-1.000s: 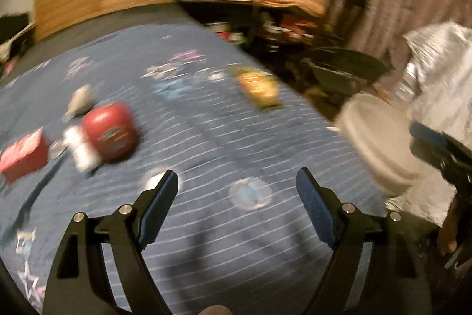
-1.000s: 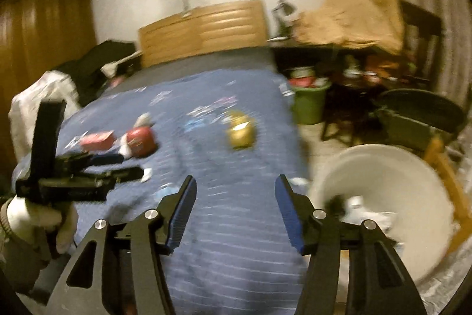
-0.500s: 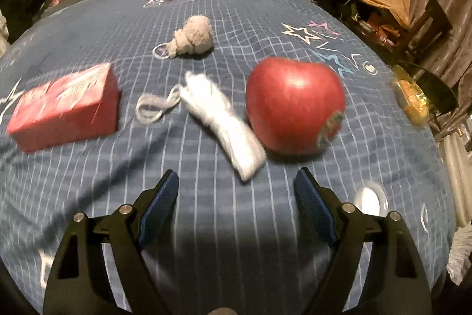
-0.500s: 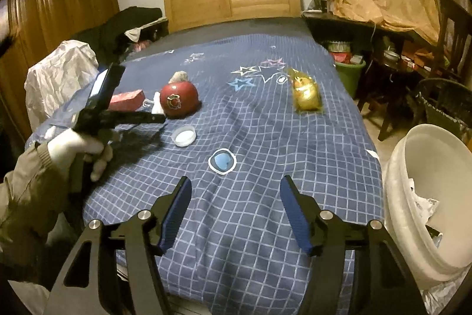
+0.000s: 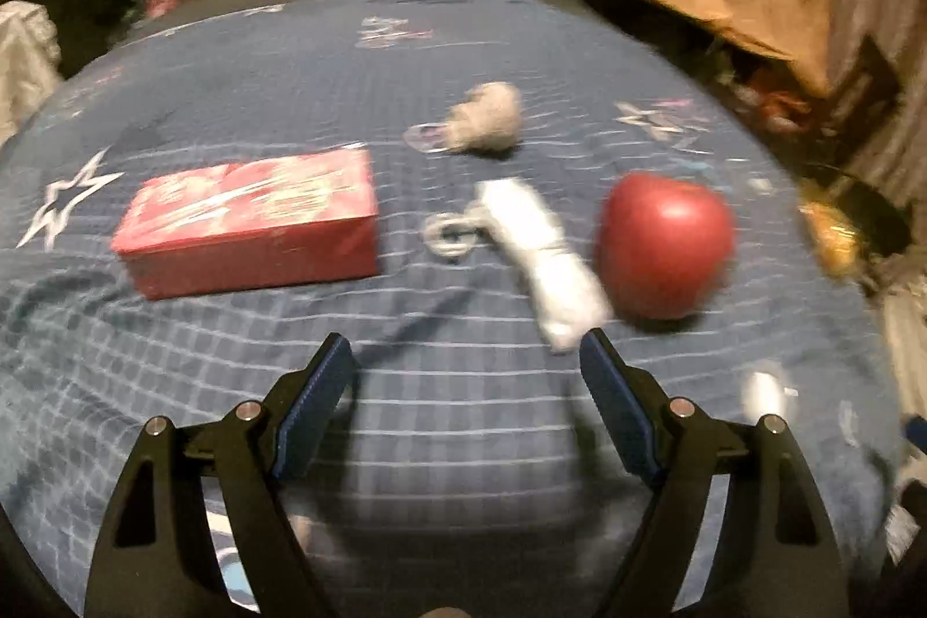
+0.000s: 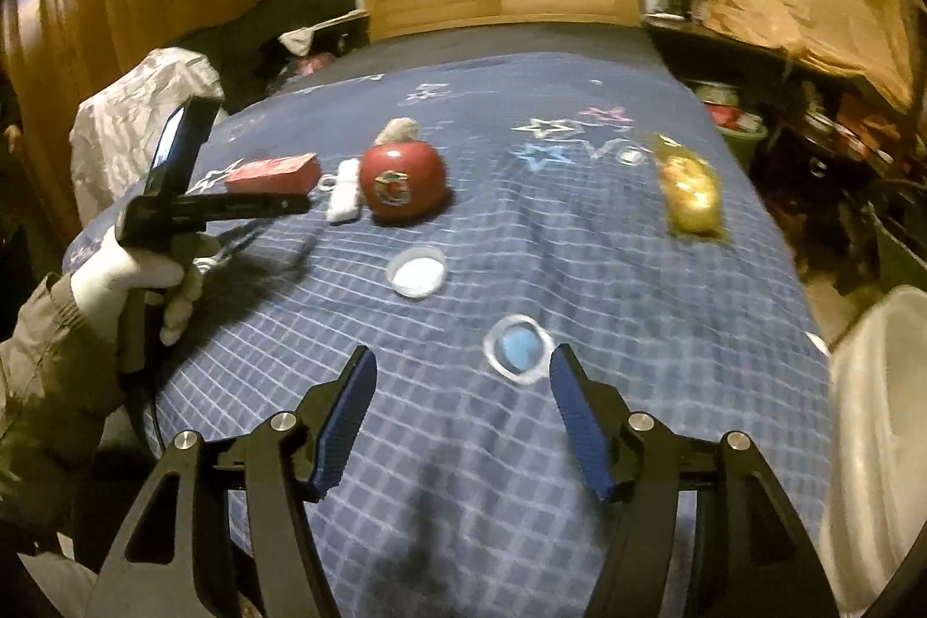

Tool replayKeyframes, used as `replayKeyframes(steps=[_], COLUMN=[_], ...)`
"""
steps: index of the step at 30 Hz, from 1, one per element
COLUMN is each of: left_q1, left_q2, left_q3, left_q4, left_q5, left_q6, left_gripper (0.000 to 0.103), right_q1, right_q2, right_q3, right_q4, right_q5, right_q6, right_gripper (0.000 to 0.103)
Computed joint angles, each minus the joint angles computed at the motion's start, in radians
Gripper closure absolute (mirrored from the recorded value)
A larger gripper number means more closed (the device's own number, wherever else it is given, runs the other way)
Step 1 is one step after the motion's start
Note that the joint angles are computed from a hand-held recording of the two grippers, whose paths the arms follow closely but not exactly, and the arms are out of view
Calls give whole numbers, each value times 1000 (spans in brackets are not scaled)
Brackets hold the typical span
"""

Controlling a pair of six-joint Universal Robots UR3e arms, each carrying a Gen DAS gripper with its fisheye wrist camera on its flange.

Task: Collect trash
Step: 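Grasp the small white plastic cup with the right tool while the left tool grasps the white cloth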

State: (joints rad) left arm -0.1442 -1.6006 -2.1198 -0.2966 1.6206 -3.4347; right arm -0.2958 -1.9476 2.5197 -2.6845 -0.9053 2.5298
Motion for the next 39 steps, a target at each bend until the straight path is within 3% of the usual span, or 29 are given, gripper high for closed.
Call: replayKeyframes(steps=[4,8,12,13,16,18,21,28,29,30,32,38,39], left_q1=[-19,-45,-47,-43,-34,-20,17,87,81,71,55,0,-9], left_q2=[-63,-146,-191,-203,-243,-236,-173,23,31,29,27,-115,-149], left_q3=[75,140,189,204,248,238,167,14,14,13,14,137,164], left_q4=[-17,-40,-56,-60,-73,-62,-67,-150,-156,-143,-109,-85,-87], left_q5=[-22,-17,-12,-8,-1,-9,-46,-146,-135,-117,-98,-23,-6], left_q6=[6,-1,-7,-7,-2,-1,26,169,164,156,138,99,87], left_gripper=[25,26,26,27,40,62,73,72,63,46,36,36,41], right_q1=[183,353,452,459,494,495,488,421,415,413,414,438,440], right_q2=[290,549,722,741,790,791,774,638,636,638,640,673,680], right_q3=[-135,-346,-547,-566,-607,-602,-570,-382,-376,-373,-370,-397,-400], right_q4=[-179,-263,-219,-215,-231,-246,-262,-296,-294,-298,-302,-312,-317], right_q5=[-69,-204,-298,-304,-358,-362,-355,-280,-275,-273,-274,-297,-301], right_q6=[99,209,270,271,292,296,294,260,259,260,266,278,281], right_gripper=[50,51,51,55,62,63,63,62,62,62,62,61,61])
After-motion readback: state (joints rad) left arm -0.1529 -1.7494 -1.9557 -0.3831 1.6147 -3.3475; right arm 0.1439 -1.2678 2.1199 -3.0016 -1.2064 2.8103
